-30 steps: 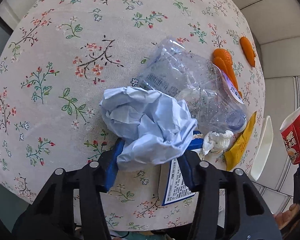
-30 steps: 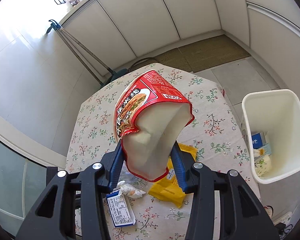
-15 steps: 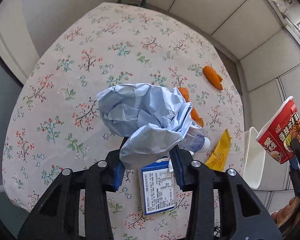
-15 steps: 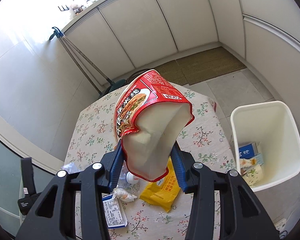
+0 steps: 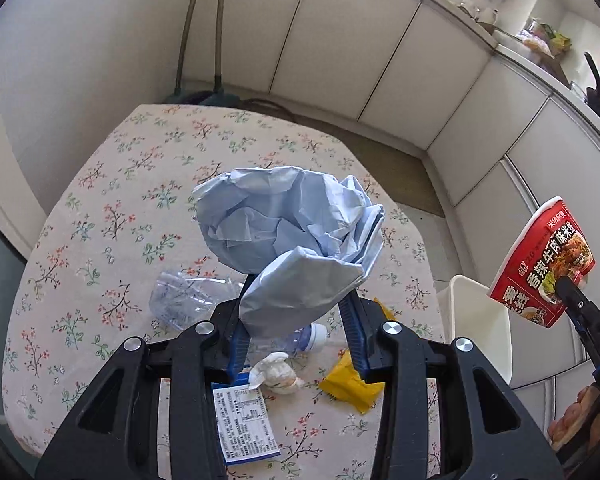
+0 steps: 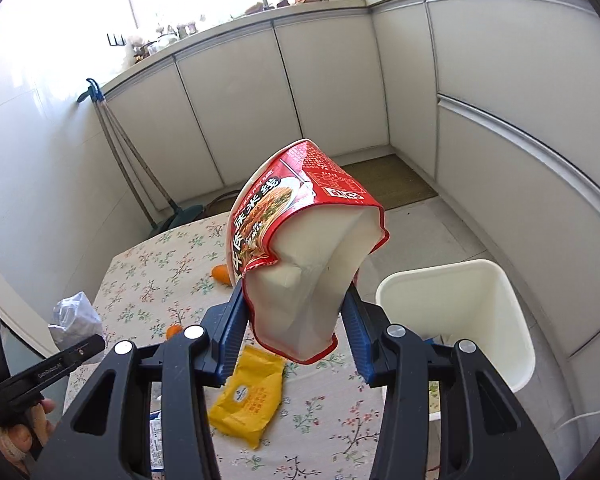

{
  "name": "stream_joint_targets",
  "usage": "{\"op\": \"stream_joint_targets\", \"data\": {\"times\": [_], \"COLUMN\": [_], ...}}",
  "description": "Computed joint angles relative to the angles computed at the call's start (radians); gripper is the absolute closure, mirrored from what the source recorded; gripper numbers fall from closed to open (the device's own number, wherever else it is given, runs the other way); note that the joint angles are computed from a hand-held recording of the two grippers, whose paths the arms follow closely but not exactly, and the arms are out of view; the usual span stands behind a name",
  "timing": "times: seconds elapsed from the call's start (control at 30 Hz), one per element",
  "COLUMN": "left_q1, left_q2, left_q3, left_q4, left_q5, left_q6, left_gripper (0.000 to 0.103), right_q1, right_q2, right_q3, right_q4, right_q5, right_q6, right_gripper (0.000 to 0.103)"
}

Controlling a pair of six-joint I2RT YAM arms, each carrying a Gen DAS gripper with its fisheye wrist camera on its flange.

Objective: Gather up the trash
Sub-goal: 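Carry the red noodle cup over the bin and open the right tool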

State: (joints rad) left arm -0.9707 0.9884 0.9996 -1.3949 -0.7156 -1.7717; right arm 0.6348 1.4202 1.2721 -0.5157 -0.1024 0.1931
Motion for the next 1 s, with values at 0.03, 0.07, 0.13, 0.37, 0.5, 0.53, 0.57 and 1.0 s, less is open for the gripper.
{"op": "stream_joint_targets", "data": {"times": [0.03,0.07,0.13,0.37,0.5,0.53,0.57,1.0], "left_q1": [-0.016,-0.026,-0.043,-0.052,-0.025,-0.019,-0.013,0.033], "left_q2": [0.026,0.048,0.088,0.191,0.24,0.25,0.264,0.509], "left_q3": [0.02,0.037,0.07,0.136,0.141,0.142,0.144,0.317], "left_q4": [-0.013,-0.022,-0.034,0.003,0.087,0.107,0.133,0.356], "left_q5": [-0.022,-0.041,-0.077,-0.132,-0.126,-0.122,-0.118,-0.12], "left_q6": [-0.01,-0.013,-0.019,0.039,0.131,0.15,0.173,0.425], "left_gripper": [0.065,0.065,0.065,0.065,0.065,0.065,0.065,0.065], "right_q1": [-0.012,-0.024,-0.049,-0.129,-0.204,-0.218,-0.233,-0.342], "right_q2": [-0.005,-0.011,-0.022,-0.004,0.035,0.045,0.055,0.131], "right_q3": [-0.003,-0.008,-0.017,-0.01,0.002,0.004,0.007,0.031], "right_q4": [0.004,0.011,0.024,0.05,0.053,0.056,0.058,0.076], "right_q5": [0.007,0.016,0.027,0.097,0.134,0.144,0.155,0.196], "right_q6": [-0.008,-0.016,-0.031,-0.077,-0.101,-0.109,-0.118,-0.187], "right_gripper": [0.058,0.058,0.058,0.058,0.058,0.058,0.058,0.045]}}
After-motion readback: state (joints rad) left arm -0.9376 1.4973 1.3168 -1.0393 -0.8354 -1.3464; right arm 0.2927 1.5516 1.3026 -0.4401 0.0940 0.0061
